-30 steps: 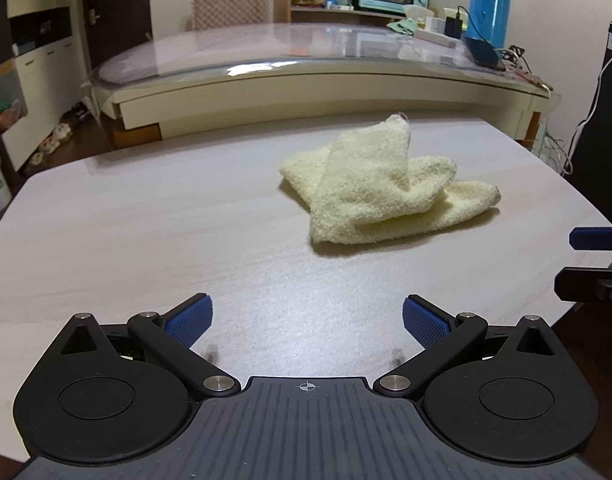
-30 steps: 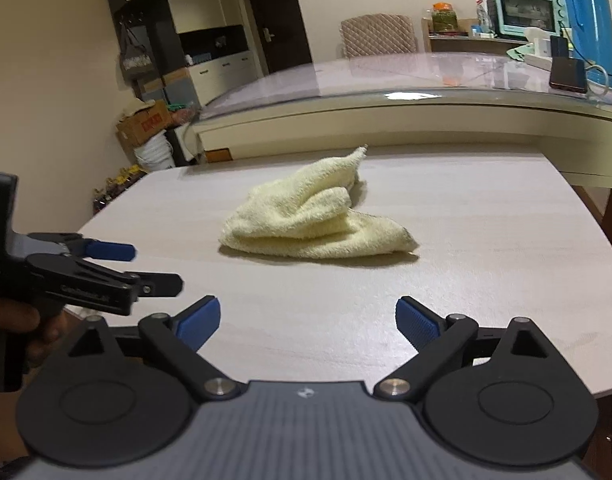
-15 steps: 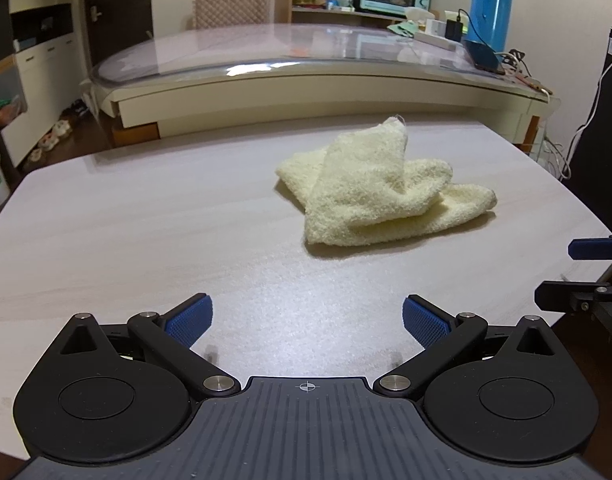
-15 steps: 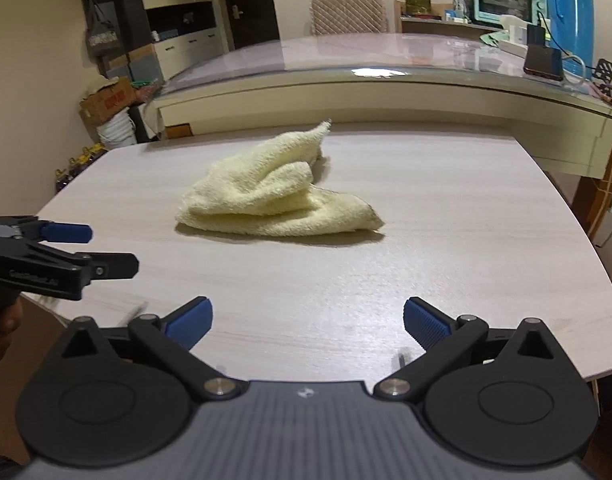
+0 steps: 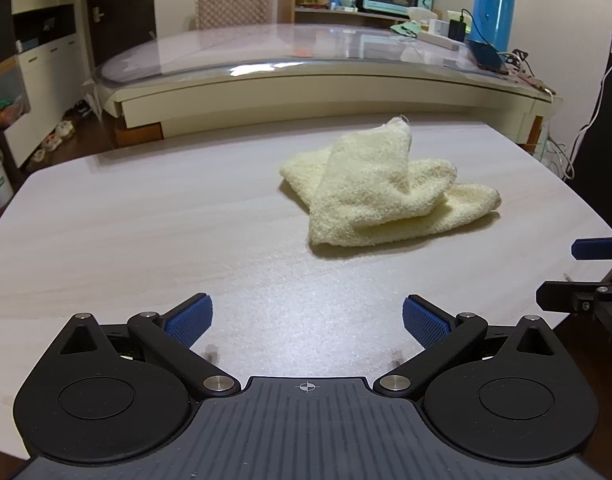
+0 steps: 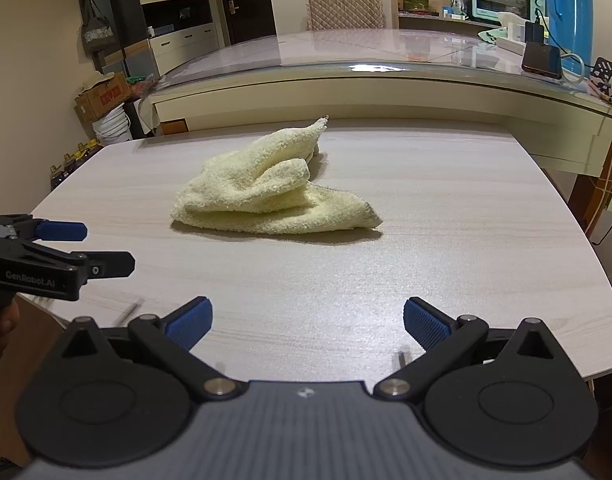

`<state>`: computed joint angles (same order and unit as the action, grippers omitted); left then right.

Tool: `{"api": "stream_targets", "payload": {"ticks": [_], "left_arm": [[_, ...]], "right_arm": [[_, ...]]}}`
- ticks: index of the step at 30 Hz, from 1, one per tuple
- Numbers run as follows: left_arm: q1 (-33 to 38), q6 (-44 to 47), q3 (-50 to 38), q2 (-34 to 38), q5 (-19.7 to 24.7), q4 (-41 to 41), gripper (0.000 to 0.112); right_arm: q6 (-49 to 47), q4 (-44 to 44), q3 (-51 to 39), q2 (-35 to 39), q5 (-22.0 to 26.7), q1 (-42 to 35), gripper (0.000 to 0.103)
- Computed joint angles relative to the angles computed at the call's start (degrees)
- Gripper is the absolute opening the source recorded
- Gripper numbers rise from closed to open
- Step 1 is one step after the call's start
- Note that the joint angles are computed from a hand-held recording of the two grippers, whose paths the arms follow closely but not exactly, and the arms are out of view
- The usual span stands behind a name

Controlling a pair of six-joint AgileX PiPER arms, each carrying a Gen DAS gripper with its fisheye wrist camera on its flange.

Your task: Fold towel

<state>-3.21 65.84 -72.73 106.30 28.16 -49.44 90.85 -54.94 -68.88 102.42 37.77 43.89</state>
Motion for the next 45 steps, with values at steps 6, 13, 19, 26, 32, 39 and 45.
{"api": "stream_targets", "payload": {"ticks": [6,13,19,26,32,39,45], "left_arm": [[0.2,0.4,-0.5,0.3,0.1,-0.3,0.103],[0.5,0.9,-1.3,0.8,0.3,-0.6,0.103],[0.8,1.2,-1.5,1.0,0.2,-1.0,0.103],[0.9,1.8,-1.9,1.2,0.4,-1.0,0.103],[0.8,1.7,-3.0,1.9,0.4,-0.6,0.103],[0.8,0.4,-5.7,3.8,0.7,0.9,0.103],[1.0,-1.6,-8.6,5.8,1.6,2.3,0.103]], "right_arm": [[-0.3,-0.1,-0.7,0.5,-0.2,-0.3,0.103],[-1.6,0.1,-2.1,1.3,-0.4,-0.6,0.103],[-2.8,0.5,-3.3,1.9,-0.2,-0.6,0.103],[-2.6,-0.1,-3.7,2.1,0.0,-0.6,0.103],[-4.7,-0.1,-5.1,2.4,-0.1,-1.5,0.103],[-8.1,-0.4,-7.9,3.3,-2.9,-4.9,0.103],[-18.8,7.4,-12.4,6.2,-10.9,-11.3,0.103]]}}
